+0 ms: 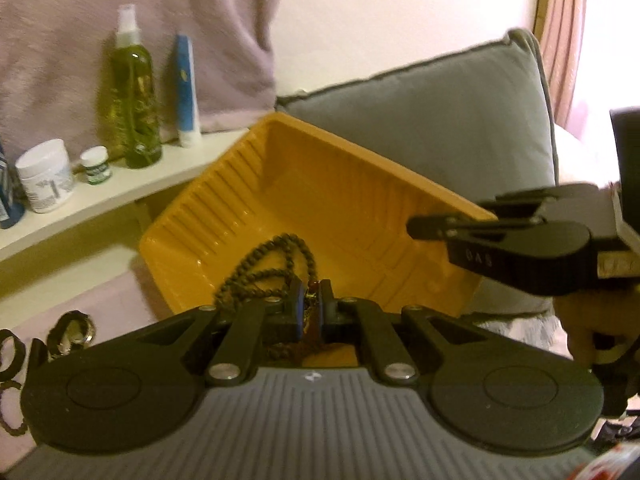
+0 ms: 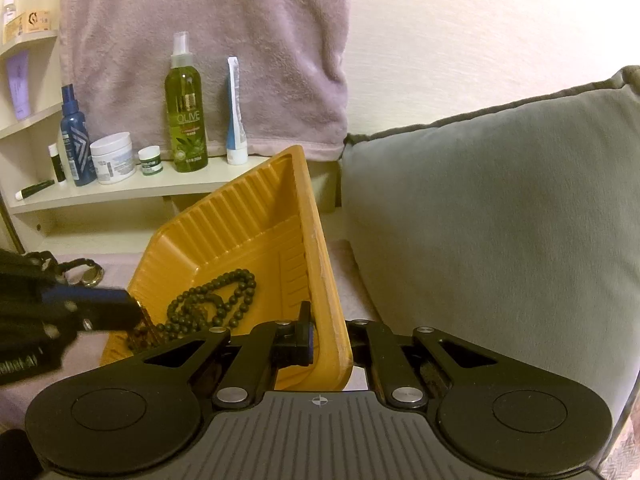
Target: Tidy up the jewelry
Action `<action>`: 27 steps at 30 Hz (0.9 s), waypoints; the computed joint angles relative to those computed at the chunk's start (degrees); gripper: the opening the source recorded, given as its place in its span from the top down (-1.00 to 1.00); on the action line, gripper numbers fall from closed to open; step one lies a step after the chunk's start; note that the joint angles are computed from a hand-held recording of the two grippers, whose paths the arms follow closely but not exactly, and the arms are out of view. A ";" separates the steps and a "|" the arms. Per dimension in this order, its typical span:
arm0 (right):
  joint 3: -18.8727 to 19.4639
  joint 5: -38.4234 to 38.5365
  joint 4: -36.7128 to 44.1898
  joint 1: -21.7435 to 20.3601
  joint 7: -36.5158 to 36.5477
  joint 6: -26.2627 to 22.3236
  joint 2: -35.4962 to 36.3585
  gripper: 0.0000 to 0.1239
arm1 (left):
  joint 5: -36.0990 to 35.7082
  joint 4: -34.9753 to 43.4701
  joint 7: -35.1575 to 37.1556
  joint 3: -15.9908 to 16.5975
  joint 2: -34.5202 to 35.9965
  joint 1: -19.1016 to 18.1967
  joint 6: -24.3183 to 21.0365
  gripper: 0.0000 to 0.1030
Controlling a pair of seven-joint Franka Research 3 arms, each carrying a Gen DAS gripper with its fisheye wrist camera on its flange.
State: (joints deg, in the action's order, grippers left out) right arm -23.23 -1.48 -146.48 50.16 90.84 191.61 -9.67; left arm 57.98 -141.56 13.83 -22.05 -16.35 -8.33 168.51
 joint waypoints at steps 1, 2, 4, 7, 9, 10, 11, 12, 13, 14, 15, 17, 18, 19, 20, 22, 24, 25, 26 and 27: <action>-0.54 -0.20 0.04 0.46 0.08 0.05 0.04 0.89 | -0.01 0.09 0.26 -0.08 0.23 -0.13 -0.20 0.86; -0.53 -0.25 0.04 0.44 0.12 0.05 0.04 0.89 | 0.95 0.34 -0.52 -0.60 0.41 0.24 -0.65 0.82; -0.81 -0.40 0.01 0.66 0.22 0.05 0.05 0.89 | 1.86 0.33 -1.82 -0.77 0.37 0.27 -1.26 0.69; -0.80 -0.50 -0.06 0.60 0.23 0.03 0.02 0.89 | 3.21 -0.69 -4.97 -0.57 -1.09 0.67 -1.69 0.68; -1.16 -0.66 -0.06 0.91 0.34 0.06 0.01 0.89 | 4.04 -1.68 -7.26 -0.94 -2.88 1.13 -3.34 0.68; -1.16 -0.68 -0.06 0.90 0.36 0.06 0.01 0.89 | 4.33 -2.41 -8.59 -1.17 -4.05 1.35 -4.57 0.68; -0.82 -0.62 -0.09 0.58 0.30 0.10 0.02 0.89 | 4.46 -3.10 -9.59 -1.16 -5.06 1.53 -5.48 0.68; -0.66 -0.61 -0.10 0.42 0.33 0.06 -0.01 0.89 | 4.79 -3.83 -11.00 -1.38 -6.13 1.80 -6.45 0.68; -2.05 -1.08 -0.01 1.59 0.50 0.08 0.06 0.89 | 4.93 -4.54 -12.34 -1.57 -7.16 2.01 -7.54 0.67; -2.04 -1.12 -0.03 1.56 0.50 0.12 0.05 0.89 | 4.84 -5.29 -13.54 -1.73 -8.24 2.13 -8.93 0.67; -2.09 -1.17 0.01 1.60 0.58 0.08 0.09 0.89 | 4.70 -6.04 -14.61 -1.99 -9.29 2.17 -10.59 0.67; -2.14 -1.25 0.00 1.61 0.61 0.06 0.06 0.89 | 4.23 -7.33 -16.19 -2.43 -11.04 2.01 -14.10 0.67; -2.51 -1.34 0.03 1.97 0.68 0.04 0.05 0.89 | 3.90 -8.02 -16.71 -2.50 -11.88 1.79 -15.82 0.66; -2.48 -1.32 0.00 1.94 0.63 -0.02 0.00 0.89 | 3.41 -8.52 -17.12 -2.66 -12.42 1.55 -17.76 0.65; -2.40 -1.21 0.04 1.89 0.56 0.04 0.08 0.89 | 2.73 -9.04 -17.43 -2.88 -12.89 1.20 -20.08 0.64; -2.40 -1.21 0.04 1.89 0.56 0.04 0.08 0.90 | 1.55 -10.34 -18.03 -2.84 -14.00 0.22 -23.42 0.64; -2.01 -1.10 0.03 1.52 0.52 0.06 0.12 0.90 | 0.40 -11.56 -18.33 -2.37 -14.39 -0.62 -25.82 0.64; -3.54 -1.63 0.14 2.81 0.72 0.10 0.29 0.90 | -0.16 -12.16 -18.51 -2.05 -14.62 -1.05 -26.60 0.64; -3.48 -1.69 0.16 2.73 0.76 0.09 0.32 0.90 | -0.74 -12.81 -18.70 -1.67 -14.91 -1.41 -27.24 0.64; -3.50 -1.77 0.15 2.69 0.81 0.07 0.35 0.90 | -1.09 -13.19 -18.85 -1.43 -14.94 -1.69 -27.66 0.64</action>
State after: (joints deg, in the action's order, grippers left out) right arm -26.73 -3.25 -146.33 52.85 91.66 191.68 -9.31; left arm 56.89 -154.74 -5.01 -23.48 -31.29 -10.02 140.84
